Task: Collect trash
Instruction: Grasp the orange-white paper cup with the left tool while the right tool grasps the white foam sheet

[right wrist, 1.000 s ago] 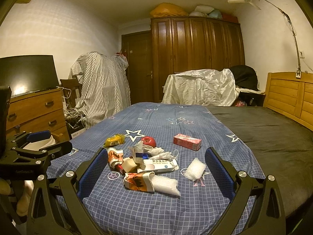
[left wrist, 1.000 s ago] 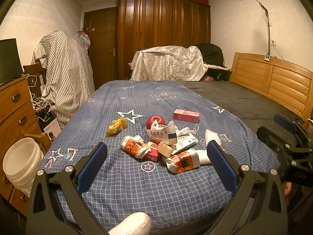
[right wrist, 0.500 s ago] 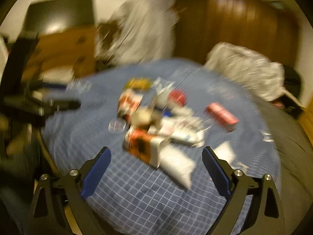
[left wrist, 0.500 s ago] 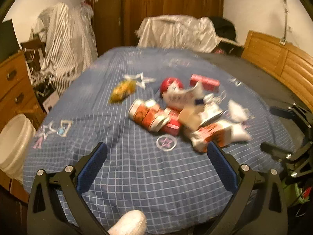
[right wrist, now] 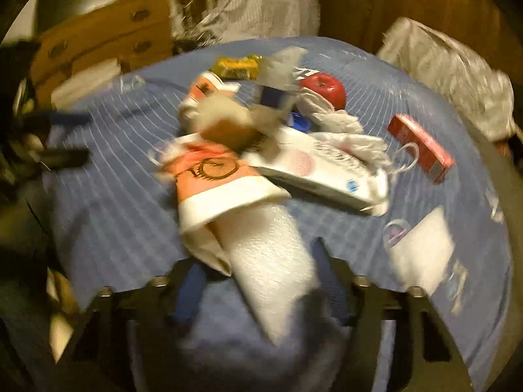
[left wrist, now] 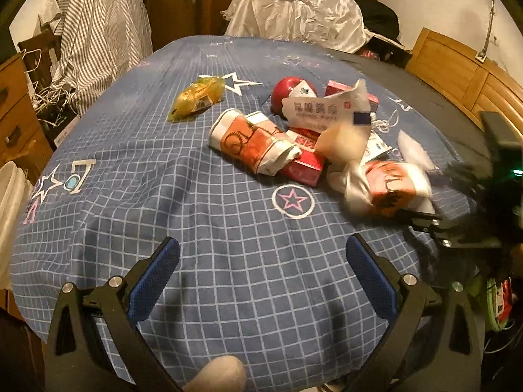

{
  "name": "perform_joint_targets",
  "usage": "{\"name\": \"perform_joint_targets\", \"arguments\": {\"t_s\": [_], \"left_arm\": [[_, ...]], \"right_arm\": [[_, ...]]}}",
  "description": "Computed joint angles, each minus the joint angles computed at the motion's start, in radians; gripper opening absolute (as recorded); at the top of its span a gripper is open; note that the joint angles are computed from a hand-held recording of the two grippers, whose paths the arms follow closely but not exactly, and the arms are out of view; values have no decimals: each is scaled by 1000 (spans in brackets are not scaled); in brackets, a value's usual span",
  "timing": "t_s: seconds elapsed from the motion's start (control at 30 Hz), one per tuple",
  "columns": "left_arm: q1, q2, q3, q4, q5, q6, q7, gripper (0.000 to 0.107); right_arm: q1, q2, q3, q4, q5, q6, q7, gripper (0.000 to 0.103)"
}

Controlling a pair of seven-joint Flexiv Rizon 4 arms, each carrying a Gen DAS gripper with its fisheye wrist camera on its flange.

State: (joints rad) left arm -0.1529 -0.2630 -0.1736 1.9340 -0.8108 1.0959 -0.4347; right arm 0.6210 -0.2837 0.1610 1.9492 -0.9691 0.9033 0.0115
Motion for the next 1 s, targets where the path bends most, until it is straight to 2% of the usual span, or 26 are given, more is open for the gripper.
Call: {"name": "perform_joint_targets", "arguments": {"t_s": [0.07, 0.13, 0.17, 0.27, 0.3, 0.37, 0.47, 0.53, 0.6, 0.63, 0.73, 0.77, 0.83, 0.9, 0.93, 0.97, 1.0], "left_arm": [[0, -10, 4, -9, 11, -2, -15, 98], [4, -23, 5, -24, 21, -12, -36, 98], [6, -32, 7, -34, 31, -19, -51, 98], [13, -47, 6, -51, 56, -26, -65, 98], [16, -54, 7, -58, 63, -25, -71, 98], [21, -66, 7, -71, 77, -29, -93, 98], [26, -88, 15, -96, 116, -46, -144, 98], [33, -92, 12, -102, 130, -67, -163, 98], [36, -95, 5, -105, 137, -74, -167, 98], [36, -94, 2, -102, 138, -71, -165, 98], [37, -97, -4, -102, 138, -74, -169, 98], [36, -99, -5, -103, 138, -77, -174, 98], [34, -103, -7, -106, 138, -76, -179, 98], [35, -99, -11, -99, 132, -70, -178, 98], [38, -97, -14, -96, 121, -69, -175, 98], [43, -94, -16, -92, 104, -65, -174, 98], [46, -91, -18, -88, 89, -60, -171, 98]], "right_arm": [[13, -23, -22, -19, -61, 84, 157, 53], [19, -60, -53, -50, -152, 190, 261, 53], [26, -87, -52, -81, -149, 203, 246, 53], [60, -104, -30, -130, -31, 59, 120, 53], [66, -94, -32, -122, -16, 29, 119, 54], [58, -41, -38, -53, -21, 19, 189, 54], [40, 23, -23, 20, -28, -39, 288, 64], [35, 66, -2, 58, -29, -137, 341, 71], [38, 94, 25, 76, -27, -263, 369, 71], [31, 111, 33, 94, -45, -280, 409, 71], [-38, 154, 31, 164, -202, -115, 513, 71], [-59, 138, 24, 155, -257, -41, 504, 71], [-76, 89, 20, 113, -279, 31, 443, 71], [-66, 39, 15, 62, -275, 56, 386, 72], [-59, 10, -6, 34, -338, 111, 401, 72], [-69, -14, -34, 1, -466, 231, 444, 71], [-73, -23, -54, -24, -586, 299, 508, 70]]}}
